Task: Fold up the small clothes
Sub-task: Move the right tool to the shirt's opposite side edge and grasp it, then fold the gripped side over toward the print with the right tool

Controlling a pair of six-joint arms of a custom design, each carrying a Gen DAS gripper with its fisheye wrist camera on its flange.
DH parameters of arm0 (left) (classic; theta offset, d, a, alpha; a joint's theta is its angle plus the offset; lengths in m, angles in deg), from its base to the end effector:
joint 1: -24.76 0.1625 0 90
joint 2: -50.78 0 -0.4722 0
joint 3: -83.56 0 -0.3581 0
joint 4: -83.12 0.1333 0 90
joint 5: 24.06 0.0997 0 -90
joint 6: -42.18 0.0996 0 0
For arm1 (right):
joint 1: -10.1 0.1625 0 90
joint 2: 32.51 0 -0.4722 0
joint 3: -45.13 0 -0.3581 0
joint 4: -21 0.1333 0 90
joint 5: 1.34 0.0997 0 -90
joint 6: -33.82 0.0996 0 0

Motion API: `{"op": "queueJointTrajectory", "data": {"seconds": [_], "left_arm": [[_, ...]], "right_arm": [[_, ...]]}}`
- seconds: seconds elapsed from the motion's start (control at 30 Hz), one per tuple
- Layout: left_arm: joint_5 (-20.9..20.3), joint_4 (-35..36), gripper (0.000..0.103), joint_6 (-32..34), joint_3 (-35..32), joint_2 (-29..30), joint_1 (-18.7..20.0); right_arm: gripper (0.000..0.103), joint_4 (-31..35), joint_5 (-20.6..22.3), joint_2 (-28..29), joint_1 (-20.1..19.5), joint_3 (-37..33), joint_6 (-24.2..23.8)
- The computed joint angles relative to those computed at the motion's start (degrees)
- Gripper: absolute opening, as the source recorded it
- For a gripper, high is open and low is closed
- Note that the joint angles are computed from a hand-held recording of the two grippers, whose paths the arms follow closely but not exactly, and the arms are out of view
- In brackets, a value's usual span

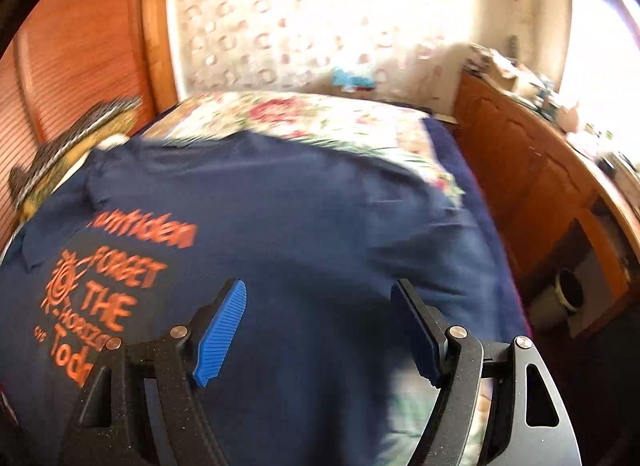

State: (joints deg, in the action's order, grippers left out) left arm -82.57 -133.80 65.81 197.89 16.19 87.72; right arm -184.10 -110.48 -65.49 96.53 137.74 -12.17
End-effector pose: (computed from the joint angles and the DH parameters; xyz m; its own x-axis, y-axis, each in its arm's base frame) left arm -0.0998 -0.6031 0.0936 -0.7316 0.2852 -0.6193 0.6573 0.5360 -0.5297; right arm 0.0562 -0.7161 0.1394 -0.6688 -0.1787 0.7216 -0.6415 0.6293 -0.4387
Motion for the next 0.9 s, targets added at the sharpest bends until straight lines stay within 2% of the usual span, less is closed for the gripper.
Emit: {"op": "queueJointTrajectory", "data": {"seconds": [0.1,0.23,0.5,0.63,0.73,0.77,0.83,0.9], "left_arm": [[-0.6,0.4,0.086,-0.8,0.1,-0.1,0.1],[-0.1,0.0,0.086,-0.5,0.3,0.0,-0.1],[-0.5,0.4,0.086,-1.2,0.5,-0.1,0.1],[-0.4,0.5,0.086,-1.2,0.7,-0.1,0.0],[-0.4,0.5,0.087,-1.3,0.9,-0.1,-0.1],[-0.4,0.4,0.086,-1.3,1.0,-0.1,-0.1],[-0.3,0.5,0.087,-1.5,1.0,-0.1,-0.1],[-0.2,0.5,0.087,-1.7,1.2,-0.1,-0.1]], "right_arm": [[0.076,-0.1,-1.1,-1.9,-1.9,-0.4,1.4],[0.075,2.6,-0.4,-4.2,-4.3,-0.1,3.8],[0.069,13.3,3.2,-5.5,-7.7,-4.3,13.1],[0.068,17.9,4.5,-5.1,-7.7,-7.5,15.3],[0.057,20.9,5.8,-5.3,-8.4,-8.7,16.4],[0.046,22.0,6.4,-5.4,-8.7,-9.1,16.5],[0.034,23.2,8.1,-6.2,-8.9,-8.3,17.0],[0.014,22.9,8.8,-6.6,-9.0,-7.6,15.6]]}}
